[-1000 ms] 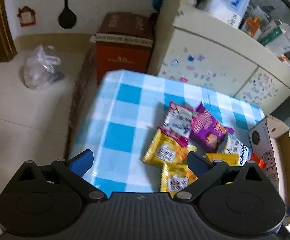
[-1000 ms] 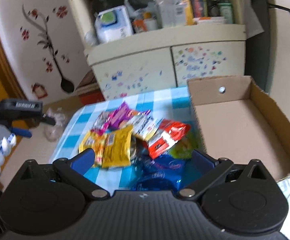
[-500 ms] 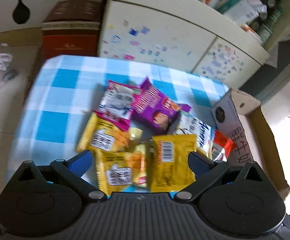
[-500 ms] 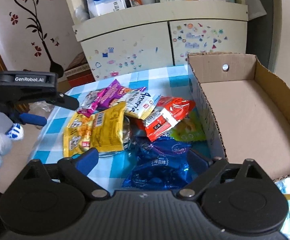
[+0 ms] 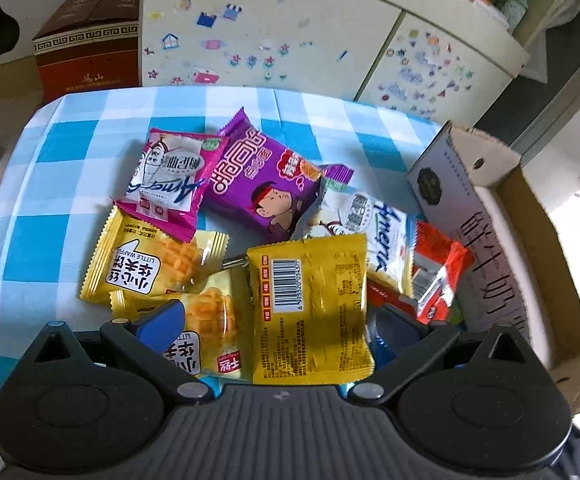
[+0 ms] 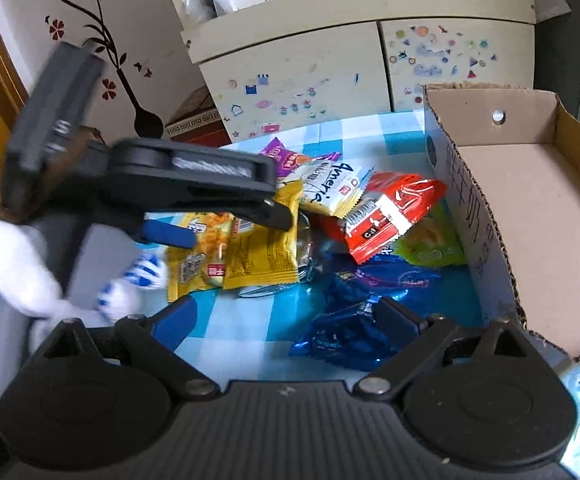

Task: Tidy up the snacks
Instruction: 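Move left tool to yellow barcode packet while right tool approaches blue foil packet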

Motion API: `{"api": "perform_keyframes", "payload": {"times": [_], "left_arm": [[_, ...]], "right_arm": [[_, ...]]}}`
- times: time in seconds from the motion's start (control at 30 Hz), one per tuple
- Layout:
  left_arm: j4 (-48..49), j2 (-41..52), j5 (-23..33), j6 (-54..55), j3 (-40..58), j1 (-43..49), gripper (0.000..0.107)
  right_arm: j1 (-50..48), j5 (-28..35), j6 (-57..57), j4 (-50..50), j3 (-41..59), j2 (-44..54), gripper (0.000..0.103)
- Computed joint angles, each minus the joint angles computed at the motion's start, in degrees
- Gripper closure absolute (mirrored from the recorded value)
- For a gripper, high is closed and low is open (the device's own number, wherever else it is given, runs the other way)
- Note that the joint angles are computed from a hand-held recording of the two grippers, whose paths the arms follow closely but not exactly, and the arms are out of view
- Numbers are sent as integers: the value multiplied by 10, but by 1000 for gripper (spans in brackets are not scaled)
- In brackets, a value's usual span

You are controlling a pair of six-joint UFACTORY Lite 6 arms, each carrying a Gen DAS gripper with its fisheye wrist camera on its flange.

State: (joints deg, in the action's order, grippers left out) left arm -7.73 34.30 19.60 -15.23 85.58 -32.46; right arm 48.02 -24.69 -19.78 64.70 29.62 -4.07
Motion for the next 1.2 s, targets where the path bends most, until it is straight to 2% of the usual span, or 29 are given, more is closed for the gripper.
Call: {"api": "perform_keyframes", "payload": {"times": [0.1, 0.2, 0.27, 0.43, 0.53, 0.63, 0.8, 1.0, 1.2], "left_arm": [[114, 12, 10, -116, 8, -11, 4], [184, 16, 46, -189, 16, -13, 4], [171, 10, 57, -193, 9, -1, 4], [155, 1, 75, -196, 3, 16, 4], [133, 1, 93, -179, 9, 25, 4], [117, -5, 100, -171, 4, 34, 4], [86, -16, 112, -150, -7, 50, 4], [29, -40, 105, -99, -31, 60, 4], [2, -34, 118, -68, -32, 48, 4]], "right_arm": [[21, -48, -65, 91, 8, 7, 7], [42, -102, -123, 165, 29, 33, 7], [43, -112, -135, 182, 41, 52, 6], [27, -91, -145, 172, 69, 101, 6], [18, -47, -99, 106, 63, 99, 4], [26, -31, -81, 56, 64, 96, 4], [12, 18, 41, -102, 42, 53, 6], [39, -59, -60, 87, 37, 38, 5], [14, -44, -79, 104, 59, 85, 5]]}}
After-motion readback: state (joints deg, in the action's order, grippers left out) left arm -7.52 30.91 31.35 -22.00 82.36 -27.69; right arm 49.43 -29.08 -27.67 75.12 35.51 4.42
